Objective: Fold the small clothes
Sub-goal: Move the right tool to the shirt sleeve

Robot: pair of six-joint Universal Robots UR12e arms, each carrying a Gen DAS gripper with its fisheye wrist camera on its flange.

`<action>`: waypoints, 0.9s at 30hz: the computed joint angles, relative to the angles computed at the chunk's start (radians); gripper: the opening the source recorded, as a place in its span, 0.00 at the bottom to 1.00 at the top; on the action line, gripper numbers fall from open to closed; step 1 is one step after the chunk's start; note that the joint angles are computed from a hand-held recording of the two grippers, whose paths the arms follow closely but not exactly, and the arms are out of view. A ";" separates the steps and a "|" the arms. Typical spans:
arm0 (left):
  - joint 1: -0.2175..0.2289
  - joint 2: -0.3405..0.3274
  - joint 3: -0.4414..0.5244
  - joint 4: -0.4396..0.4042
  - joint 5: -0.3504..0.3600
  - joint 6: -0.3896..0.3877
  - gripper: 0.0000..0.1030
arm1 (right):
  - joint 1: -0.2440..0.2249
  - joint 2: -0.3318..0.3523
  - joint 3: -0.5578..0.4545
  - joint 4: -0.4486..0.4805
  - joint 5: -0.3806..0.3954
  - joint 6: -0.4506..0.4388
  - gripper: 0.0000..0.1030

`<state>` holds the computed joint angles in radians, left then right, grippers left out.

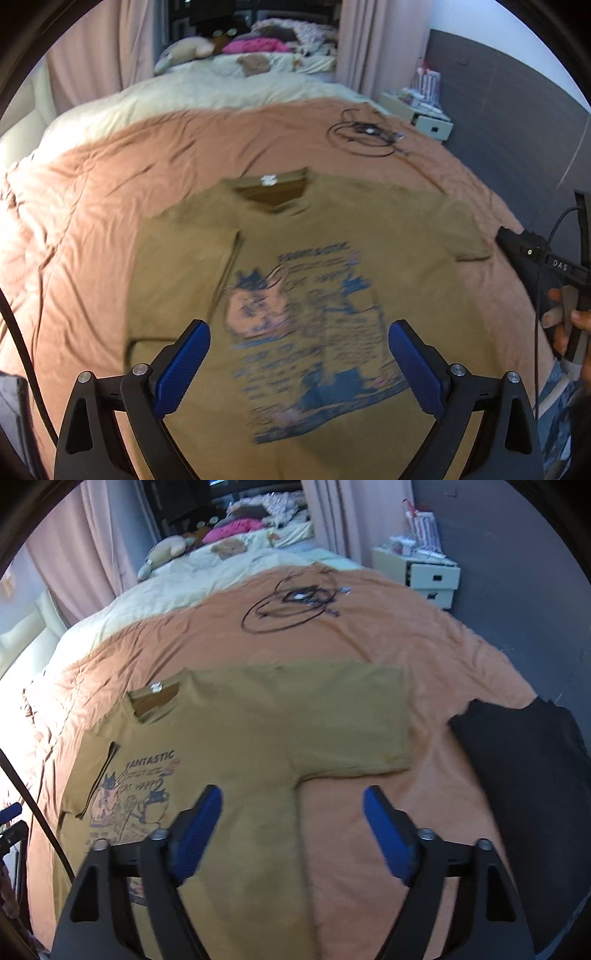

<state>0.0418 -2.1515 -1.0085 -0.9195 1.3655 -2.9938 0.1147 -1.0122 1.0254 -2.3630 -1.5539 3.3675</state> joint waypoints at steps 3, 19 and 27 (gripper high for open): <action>-0.015 -0.012 0.019 0.027 -0.031 -0.020 0.95 | -0.019 -0.024 0.049 -0.060 0.018 0.028 0.79; -0.096 -0.190 0.294 -0.085 -0.123 -0.032 0.87 | -0.106 0.040 -0.013 0.001 0.185 0.085 0.79; -0.128 -0.336 0.508 -0.228 -0.128 -0.033 0.59 | -0.135 0.143 -0.133 0.072 0.257 0.095 0.51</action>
<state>-0.0867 -2.4872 -0.5009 -1.1475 1.2379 -3.0269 -0.0201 -0.8696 0.8920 -2.2906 -1.2973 3.4621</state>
